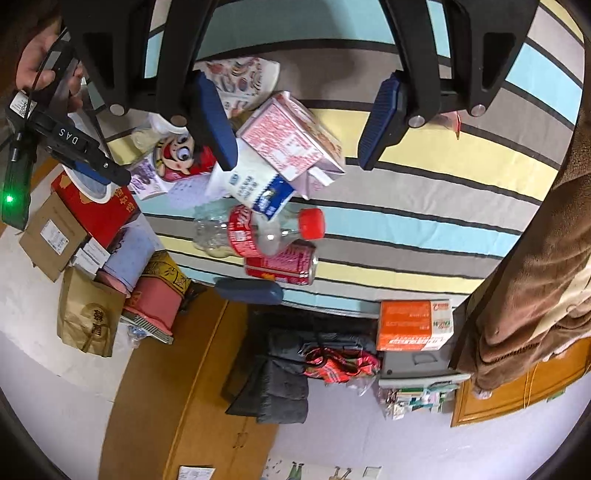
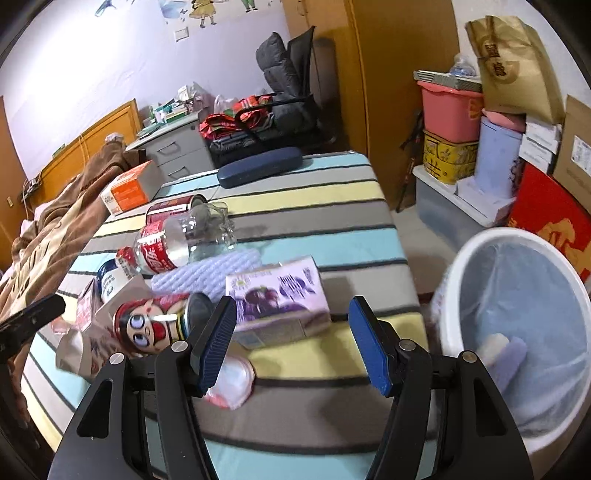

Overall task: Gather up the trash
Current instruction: 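Move both tools back over the trash on the bed, then grasp the purple juice box with the right tool while the left tool grasps the pink carton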

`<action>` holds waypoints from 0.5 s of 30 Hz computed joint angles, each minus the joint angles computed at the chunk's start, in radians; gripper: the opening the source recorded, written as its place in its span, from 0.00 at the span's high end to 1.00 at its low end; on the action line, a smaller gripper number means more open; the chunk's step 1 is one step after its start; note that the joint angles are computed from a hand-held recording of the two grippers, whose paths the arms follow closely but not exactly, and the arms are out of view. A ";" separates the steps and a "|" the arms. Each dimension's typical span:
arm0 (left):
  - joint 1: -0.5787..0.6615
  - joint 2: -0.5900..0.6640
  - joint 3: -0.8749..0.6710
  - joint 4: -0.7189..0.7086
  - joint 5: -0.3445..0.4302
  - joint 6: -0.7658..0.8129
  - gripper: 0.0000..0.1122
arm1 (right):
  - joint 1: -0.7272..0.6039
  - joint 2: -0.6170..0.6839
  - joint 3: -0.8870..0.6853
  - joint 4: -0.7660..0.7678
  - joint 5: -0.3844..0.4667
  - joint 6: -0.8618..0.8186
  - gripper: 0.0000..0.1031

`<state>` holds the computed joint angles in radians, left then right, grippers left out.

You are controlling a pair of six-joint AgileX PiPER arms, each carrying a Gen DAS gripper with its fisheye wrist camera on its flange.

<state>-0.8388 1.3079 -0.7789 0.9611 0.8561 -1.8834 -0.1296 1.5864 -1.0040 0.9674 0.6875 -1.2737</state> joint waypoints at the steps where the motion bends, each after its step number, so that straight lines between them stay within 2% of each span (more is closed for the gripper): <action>1: 0.014 0.004 -0.001 -0.006 -0.014 0.008 0.38 | 0.013 0.010 -0.013 -0.020 0.002 0.011 0.37; 5: 0.066 0.012 0.014 -0.024 -0.084 0.039 0.38 | 0.063 0.043 -0.056 -0.093 0.002 0.090 0.37; 6: 0.073 0.020 0.013 -0.024 -0.094 0.043 0.38 | 0.082 0.028 -0.040 -0.107 -0.034 0.089 0.34; 11: 0.128 0.039 0.016 -0.058 -0.171 0.098 0.37 | 0.128 -0.009 0.009 -0.166 -0.110 0.043 0.33; 15: 0.150 0.063 -0.004 -0.083 -0.198 0.153 0.35 | 0.125 -0.018 0.006 -0.265 -0.160 0.130 0.32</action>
<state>-0.6892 1.3710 -0.7834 0.8777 0.6584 -1.7302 -0.0045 1.5685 -0.9977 0.7024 0.5278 -1.1441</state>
